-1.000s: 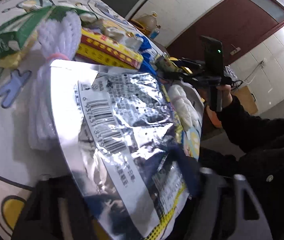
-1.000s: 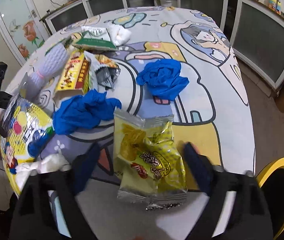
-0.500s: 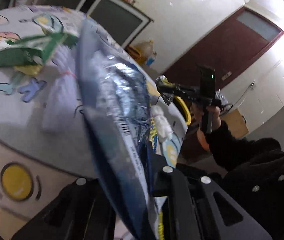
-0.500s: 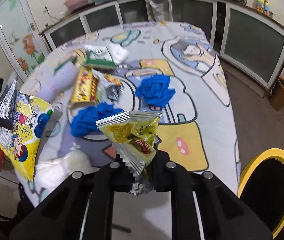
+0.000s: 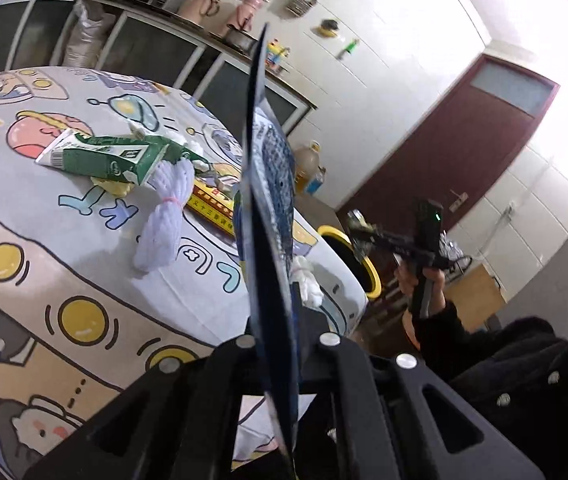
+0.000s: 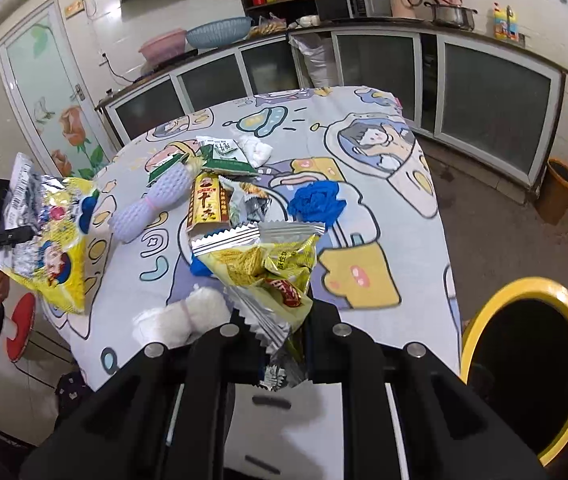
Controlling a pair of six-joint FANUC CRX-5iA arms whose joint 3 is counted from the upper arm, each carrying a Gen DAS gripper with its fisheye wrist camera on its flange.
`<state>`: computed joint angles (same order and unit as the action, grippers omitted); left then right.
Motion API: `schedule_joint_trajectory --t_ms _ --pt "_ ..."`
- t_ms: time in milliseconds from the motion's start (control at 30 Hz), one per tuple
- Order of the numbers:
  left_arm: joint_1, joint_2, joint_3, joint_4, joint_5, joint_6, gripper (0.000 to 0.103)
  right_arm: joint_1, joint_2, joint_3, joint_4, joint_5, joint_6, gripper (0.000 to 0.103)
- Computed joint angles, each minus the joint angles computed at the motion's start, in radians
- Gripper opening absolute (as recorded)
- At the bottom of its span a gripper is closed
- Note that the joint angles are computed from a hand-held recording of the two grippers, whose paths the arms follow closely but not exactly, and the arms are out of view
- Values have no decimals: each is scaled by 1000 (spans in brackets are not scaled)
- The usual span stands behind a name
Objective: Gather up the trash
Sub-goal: 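Carry both packets to the yellow-rimmed bin and open both tools to drop them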
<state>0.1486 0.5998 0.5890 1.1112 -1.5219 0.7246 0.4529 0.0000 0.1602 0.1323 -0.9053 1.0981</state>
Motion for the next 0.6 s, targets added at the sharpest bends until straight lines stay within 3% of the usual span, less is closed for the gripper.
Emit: schedule_joint_trajectory --t_ms 100,267,433,600 --pt "7 -39 -87 49 21 -31 2 2 -45 -58 3 23 -34 14" --pt "-18 -65 -118 97 30 -58 2 3 -125 -151 36 64 -96 14" --pt "-74 -41 -56 105 13 -33 2 -11 -212 -258 90 102 -192 14" --pt "-170 54 103 100 -28 26 2 -49 -283 -356 139 117 -285 14"
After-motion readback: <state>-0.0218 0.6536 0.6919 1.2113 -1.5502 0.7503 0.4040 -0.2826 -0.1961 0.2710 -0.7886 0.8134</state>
